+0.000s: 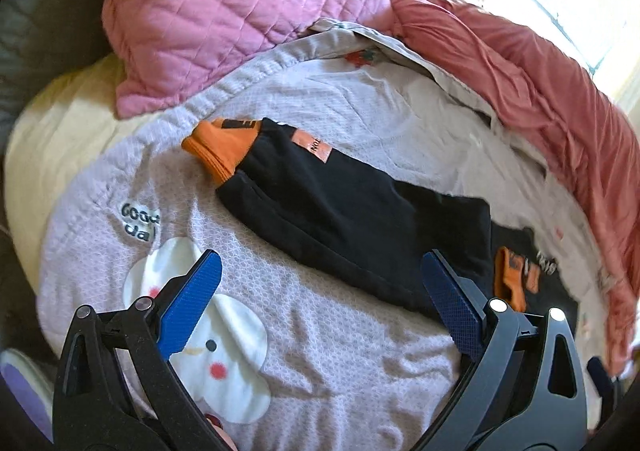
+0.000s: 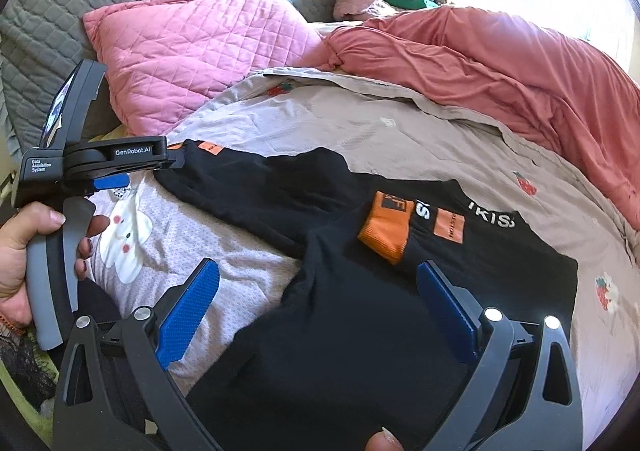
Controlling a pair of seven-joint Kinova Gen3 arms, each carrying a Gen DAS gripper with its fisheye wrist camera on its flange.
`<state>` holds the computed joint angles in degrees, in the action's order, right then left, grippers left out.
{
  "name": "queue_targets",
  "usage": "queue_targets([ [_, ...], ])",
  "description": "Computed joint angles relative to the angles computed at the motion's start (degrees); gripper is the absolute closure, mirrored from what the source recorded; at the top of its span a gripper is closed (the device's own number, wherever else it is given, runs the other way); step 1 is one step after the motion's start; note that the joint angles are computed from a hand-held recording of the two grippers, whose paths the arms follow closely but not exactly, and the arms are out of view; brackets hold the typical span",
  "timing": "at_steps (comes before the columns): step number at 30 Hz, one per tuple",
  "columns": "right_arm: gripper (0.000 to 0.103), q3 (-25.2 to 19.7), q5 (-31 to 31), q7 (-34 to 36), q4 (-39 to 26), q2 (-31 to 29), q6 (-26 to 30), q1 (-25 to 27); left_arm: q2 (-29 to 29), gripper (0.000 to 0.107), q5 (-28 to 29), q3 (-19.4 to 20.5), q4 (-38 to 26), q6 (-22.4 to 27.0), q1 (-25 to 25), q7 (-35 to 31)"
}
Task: Fold small clothes
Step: 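Grasp the orange cuff with the left gripper and lift it, then carry the cuff across the shirt body with the left gripper and release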
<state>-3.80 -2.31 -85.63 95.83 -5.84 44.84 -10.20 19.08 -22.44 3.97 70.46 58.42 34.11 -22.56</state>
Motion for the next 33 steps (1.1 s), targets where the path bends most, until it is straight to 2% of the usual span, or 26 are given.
queue_targets([
  [5, 0.005, -0.24, 0.2, -1.11, 0.05, 0.31, 0.55, -0.08, -2.03, 0.014, 2.87, -0.67, 4.98, -5.78, -3.13, 3.51],
  [9, 0.005, 0.09, 0.67, -1.81, 0.76, 0.28, 1.38, 0.31, -2.2, 0.017, 1.38, -1.8, 6.96, -9.13, -3.93, 7.95],
  [13, 0.005, 1.18, -0.57, -1.86, 0.8, 0.73, 2.27, 1.24, -0.1, 0.03, 0.18, -2.69, 5.28, -8.63, -4.52, 10.66],
  [18, 0.005, 1.81, -1.1, -2.47, 0.8, 1.52, 2.71, 2.44, 3.64, 0.031, 1.61, -3.19, 1.21, -5.9, -5.83, 10.2],
  [20, 0.005, 1.78, -0.81, -2.72, 0.99, 1.7, 2.8, 2.68, 4.23, 0.039, 1.83, -3.91, 1.07, -6.36, -5.91, 11.21],
  [23, 0.005, 1.8, -0.38, -2.96, 1.5, 1.94, 2.73, 2.99, 4.9, 0.066, 1.2, -4.95, 0.89, -6.18, -5.44, 12.87],
  [24, 0.005, 1.76, -0.22, -3.18, 1.69, 2.0, 2.73, 3.05, 5.11, 0.086, 0.99, -6.18, 0.69, -5.62, -4.48, 13.66],
  [25, 0.005, 1.8, -0.19, -3.28, 1.74, 2.13, 2.83, 3.13, 4.82, 0.095, 1.04, -6.34, 1.07, -5.99, -4.41, 14.29],
  [27, 0.005, 1.99, -0.15, -3.44, 1.96, 2.22, 2.9, 3.4, 3.26, 0.1, 0.02, -5.08, 3.25, -9.35, -5.27, 15.88],
  [33, 0.005, 3.62, -1.76, -3.29, 2.38, 1.56, 3.01, 5.22, -0.22, 0.101, -6.28, -5.03, 5.26, -16.72, -2.26, 14.68],
])
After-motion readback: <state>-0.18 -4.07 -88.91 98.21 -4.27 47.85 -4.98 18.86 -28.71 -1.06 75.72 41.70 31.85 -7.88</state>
